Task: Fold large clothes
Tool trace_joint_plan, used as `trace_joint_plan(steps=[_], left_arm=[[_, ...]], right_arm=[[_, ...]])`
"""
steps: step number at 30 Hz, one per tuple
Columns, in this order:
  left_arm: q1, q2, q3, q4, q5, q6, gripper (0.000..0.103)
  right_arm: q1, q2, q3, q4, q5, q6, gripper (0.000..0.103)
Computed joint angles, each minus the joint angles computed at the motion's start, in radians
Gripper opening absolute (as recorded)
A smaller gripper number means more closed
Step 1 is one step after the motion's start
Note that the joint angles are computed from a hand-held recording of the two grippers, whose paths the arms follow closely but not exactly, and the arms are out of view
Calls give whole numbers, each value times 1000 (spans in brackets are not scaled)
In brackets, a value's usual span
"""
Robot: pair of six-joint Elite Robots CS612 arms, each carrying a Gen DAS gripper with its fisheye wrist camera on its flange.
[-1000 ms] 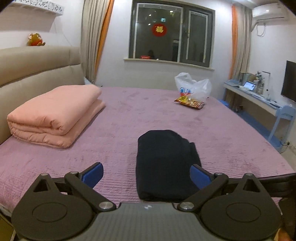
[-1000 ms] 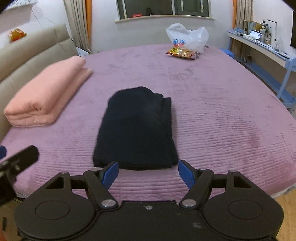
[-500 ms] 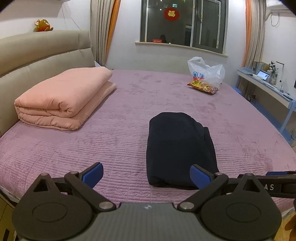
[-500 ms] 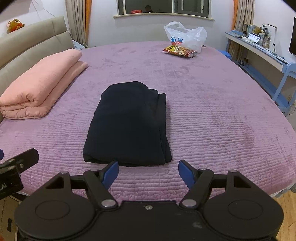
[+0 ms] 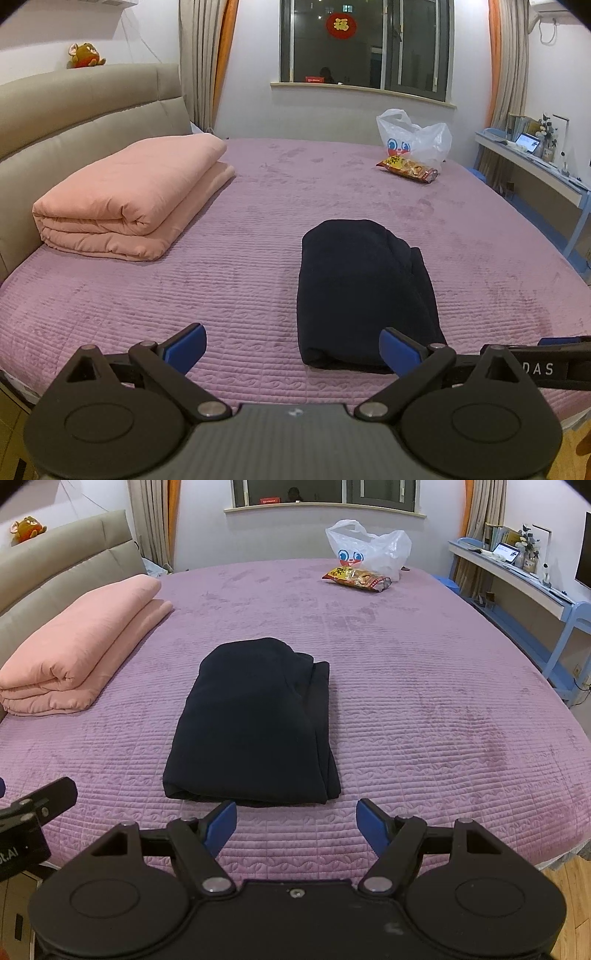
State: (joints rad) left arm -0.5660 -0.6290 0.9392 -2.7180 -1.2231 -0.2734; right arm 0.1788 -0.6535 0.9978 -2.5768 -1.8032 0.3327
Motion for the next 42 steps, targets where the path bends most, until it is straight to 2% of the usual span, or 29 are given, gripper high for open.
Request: trace_joint_plan(steps=[13, 17, 42], left_arm=[[-4, -6, 8, 6, 5, 12, 101], [2, -8, 9, 5, -22, 9, 101], [-11, -17, 29, -23, 28, 48, 101]], right_arm=[[-2, -8, 10, -6, 8, 1, 84], [-3, -9, 11, -5, 9, 0, 84], [-9, -23, 33, -15, 32, -8, 84]])
